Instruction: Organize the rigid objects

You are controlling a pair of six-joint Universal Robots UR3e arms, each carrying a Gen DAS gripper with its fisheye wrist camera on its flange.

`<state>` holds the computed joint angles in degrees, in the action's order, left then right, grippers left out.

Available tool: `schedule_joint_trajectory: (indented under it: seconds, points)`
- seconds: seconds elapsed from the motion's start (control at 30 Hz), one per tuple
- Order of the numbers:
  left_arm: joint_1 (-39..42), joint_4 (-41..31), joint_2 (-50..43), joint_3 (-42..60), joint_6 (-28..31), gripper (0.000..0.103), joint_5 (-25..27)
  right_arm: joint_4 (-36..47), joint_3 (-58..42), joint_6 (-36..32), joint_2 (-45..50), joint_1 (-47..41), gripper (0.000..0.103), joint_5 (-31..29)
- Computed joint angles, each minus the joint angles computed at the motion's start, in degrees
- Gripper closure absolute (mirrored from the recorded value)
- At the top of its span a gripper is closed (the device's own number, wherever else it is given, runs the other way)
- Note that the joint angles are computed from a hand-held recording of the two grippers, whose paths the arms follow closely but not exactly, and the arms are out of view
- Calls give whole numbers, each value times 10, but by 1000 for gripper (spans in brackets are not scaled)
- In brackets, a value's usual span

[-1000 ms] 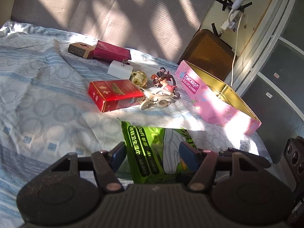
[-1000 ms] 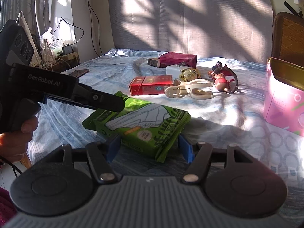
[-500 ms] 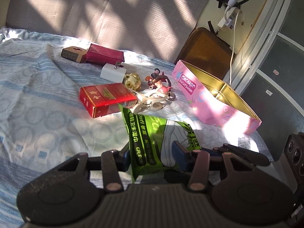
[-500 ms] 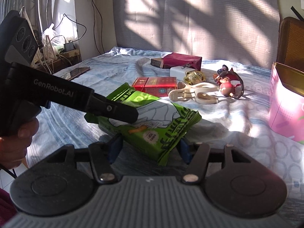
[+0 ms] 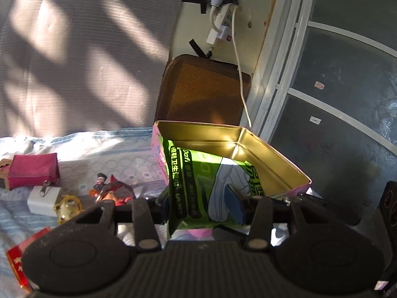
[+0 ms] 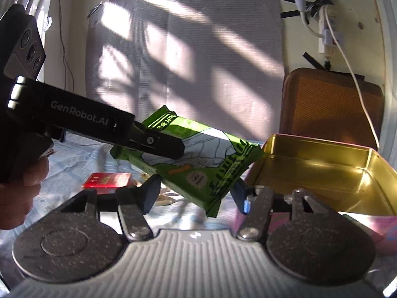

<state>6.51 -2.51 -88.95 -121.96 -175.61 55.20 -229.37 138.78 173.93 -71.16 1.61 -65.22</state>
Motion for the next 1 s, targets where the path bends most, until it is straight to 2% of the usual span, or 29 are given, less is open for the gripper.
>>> schedule_joint_trajectory:
  seconds: [0.2, 0.33, 0.4, 0.47, 0.67, 0.8, 0.9, 1.0]
  points:
    - [-122, -10, -206, 228, -44, 59, 86, 79, -38, -15, 2, -111, 39, 55]
    - [-151, -43, -296, 332, -53, 55, 123, 122, -86, -16, 37, -120, 39, 44]
    - [-162, -63, -326, 371, -56, 49, 150, 127, -110, -4, 61, -114, 37, 25]
    - [-169, -78, -337, 389, -60, 49, 175, 129, -128, 16, 79, -106, 34, -3]
    - [-139, -16, -264, 274, -58, 49, 155, 66, -88, 51, 89, -123, 34, 10]
    - [-86, 45, -164, 127, -48, 47, 109, -17, -34, 64, 75, -126, 34, 7]
    - [-8, 91, -65, -18, -34, 46, 62, -86, -5, 76, 65, -112, 34, -10]
    - [120, 88, 53, -160, -6, 46, -7, -99, 7, 87, 48, -99, 35, 20]
